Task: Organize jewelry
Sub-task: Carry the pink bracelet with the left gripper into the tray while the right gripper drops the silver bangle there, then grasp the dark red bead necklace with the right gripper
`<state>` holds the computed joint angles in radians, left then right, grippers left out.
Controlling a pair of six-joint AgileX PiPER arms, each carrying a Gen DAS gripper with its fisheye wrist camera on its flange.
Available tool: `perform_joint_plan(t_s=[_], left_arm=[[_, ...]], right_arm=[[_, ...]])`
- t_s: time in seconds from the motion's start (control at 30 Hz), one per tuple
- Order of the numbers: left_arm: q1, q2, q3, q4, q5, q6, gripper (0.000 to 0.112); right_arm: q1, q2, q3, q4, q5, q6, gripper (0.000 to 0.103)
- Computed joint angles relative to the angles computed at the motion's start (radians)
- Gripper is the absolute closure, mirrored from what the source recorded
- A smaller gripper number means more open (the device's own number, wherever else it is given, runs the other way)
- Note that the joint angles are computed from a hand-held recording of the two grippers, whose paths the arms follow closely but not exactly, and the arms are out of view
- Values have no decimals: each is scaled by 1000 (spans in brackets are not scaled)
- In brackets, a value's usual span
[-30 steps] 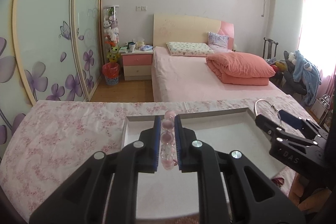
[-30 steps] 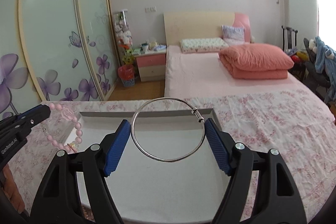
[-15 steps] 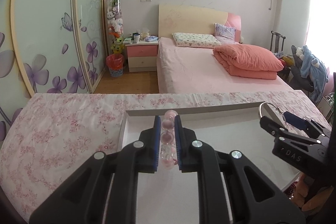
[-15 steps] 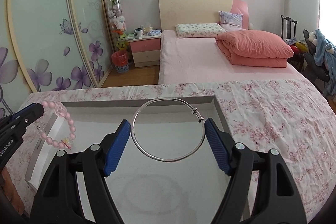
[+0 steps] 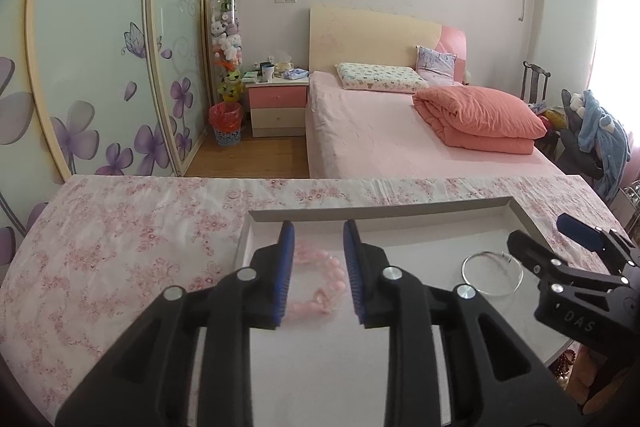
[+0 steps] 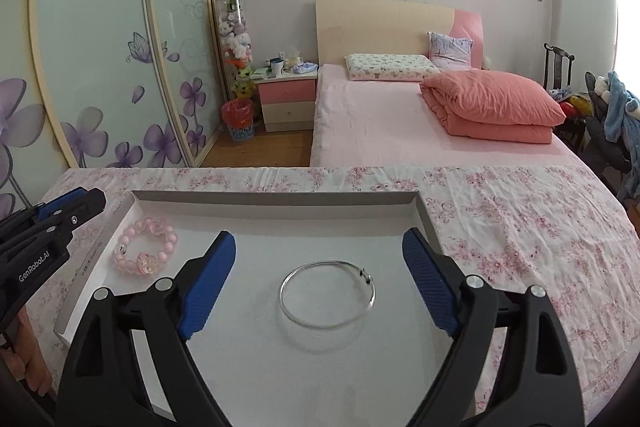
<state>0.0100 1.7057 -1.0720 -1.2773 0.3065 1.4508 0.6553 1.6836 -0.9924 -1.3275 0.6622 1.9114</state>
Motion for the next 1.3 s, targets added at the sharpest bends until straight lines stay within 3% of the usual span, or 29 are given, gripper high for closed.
perform_joint_plan(t_s=[0.23, 0.37, 0.83, 0.97, 1.03, 1.3], left_arm=[[57, -42, 31, 37, 26, -25, 82], [115, -88, 78, 9, 59, 36, 77], [457, -233, 312, 16, 308, 260, 59], [505, -239, 344, 47, 350, 265, 53], [512, -244, 360, 56, 357, 275, 50], [473, -258, 417, 64, 331, 296, 43]], right_arm=[[25, -45, 39, -2, 28, 11, 18], [58, -107, 102, -9, 56, 38, 18], [241, -338, 399, 119, 204, 116, 18], [226, -341, 449, 147, 146, 148, 19], [217, -317, 451, 158, 104, 157, 26], [166, -228, 423, 148, -5, 165, 32]])
